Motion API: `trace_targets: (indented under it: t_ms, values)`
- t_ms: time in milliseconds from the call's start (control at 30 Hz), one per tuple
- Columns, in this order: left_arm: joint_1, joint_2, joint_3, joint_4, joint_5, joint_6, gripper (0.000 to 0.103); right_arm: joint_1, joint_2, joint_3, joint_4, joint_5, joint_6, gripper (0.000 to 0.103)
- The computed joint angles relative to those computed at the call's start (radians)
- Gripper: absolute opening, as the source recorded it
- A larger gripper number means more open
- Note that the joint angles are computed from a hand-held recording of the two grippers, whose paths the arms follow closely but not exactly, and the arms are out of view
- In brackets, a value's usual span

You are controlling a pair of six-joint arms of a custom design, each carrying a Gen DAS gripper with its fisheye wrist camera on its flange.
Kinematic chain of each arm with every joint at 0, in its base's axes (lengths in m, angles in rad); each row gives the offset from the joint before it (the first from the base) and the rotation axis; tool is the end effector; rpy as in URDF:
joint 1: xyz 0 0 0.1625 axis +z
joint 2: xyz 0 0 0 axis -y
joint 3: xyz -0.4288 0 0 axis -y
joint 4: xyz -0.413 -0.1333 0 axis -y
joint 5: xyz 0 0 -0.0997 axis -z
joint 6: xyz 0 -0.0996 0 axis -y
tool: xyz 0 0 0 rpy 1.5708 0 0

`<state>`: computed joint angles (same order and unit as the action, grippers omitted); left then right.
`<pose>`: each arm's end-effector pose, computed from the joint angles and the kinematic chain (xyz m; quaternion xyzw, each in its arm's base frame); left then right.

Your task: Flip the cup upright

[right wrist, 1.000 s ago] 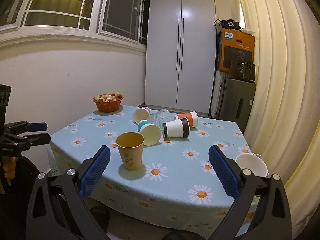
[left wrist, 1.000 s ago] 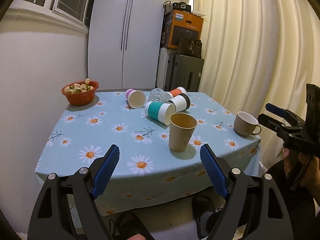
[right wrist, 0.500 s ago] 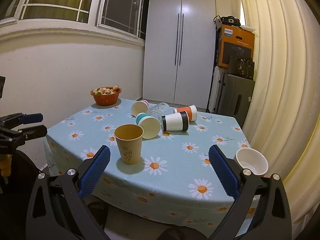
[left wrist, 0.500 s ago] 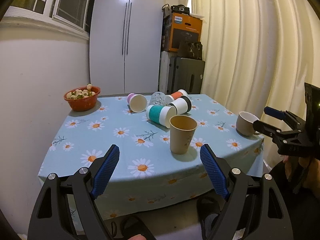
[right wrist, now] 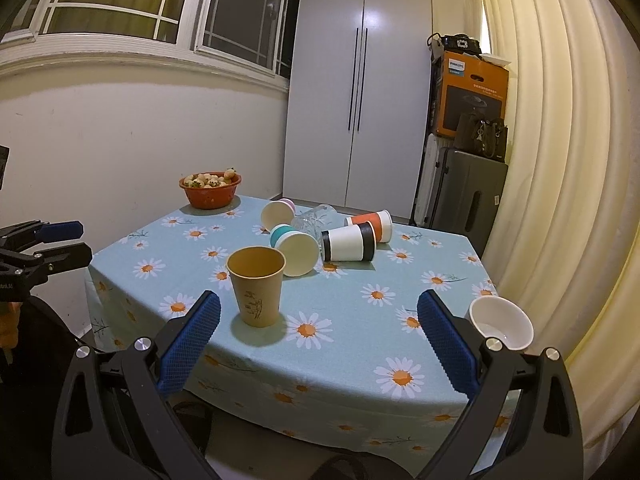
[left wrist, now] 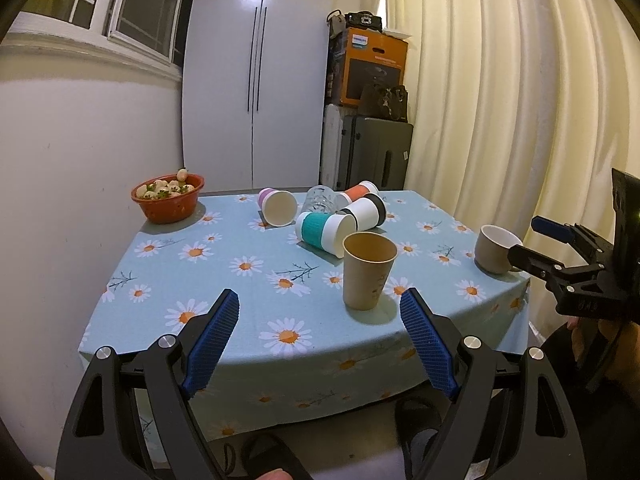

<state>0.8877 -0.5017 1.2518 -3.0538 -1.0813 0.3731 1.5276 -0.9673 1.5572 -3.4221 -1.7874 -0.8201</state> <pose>-0.3722 -0.7427 0.0885 0.3814 0.8261 -0.3784 0.1698 0.0811 -0.7137 0.3512 0.2451 -0.7672 0.4960 0.3246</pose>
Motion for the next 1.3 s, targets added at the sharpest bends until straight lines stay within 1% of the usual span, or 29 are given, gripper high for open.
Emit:
trace_targets:
  t_ms: [233,1300]
  values:
    - [-0.001,0.002,0.0,-0.001,0.001,0.001,0.081,-0.004,-0.002,0.0,0.002,0.008,0.007,0.098]
    - [0.001,0.003,-0.006,0.012,-0.002,-0.004,0.081,-0.003,0.008,-0.007,0.003,-0.005,0.0,0.098]
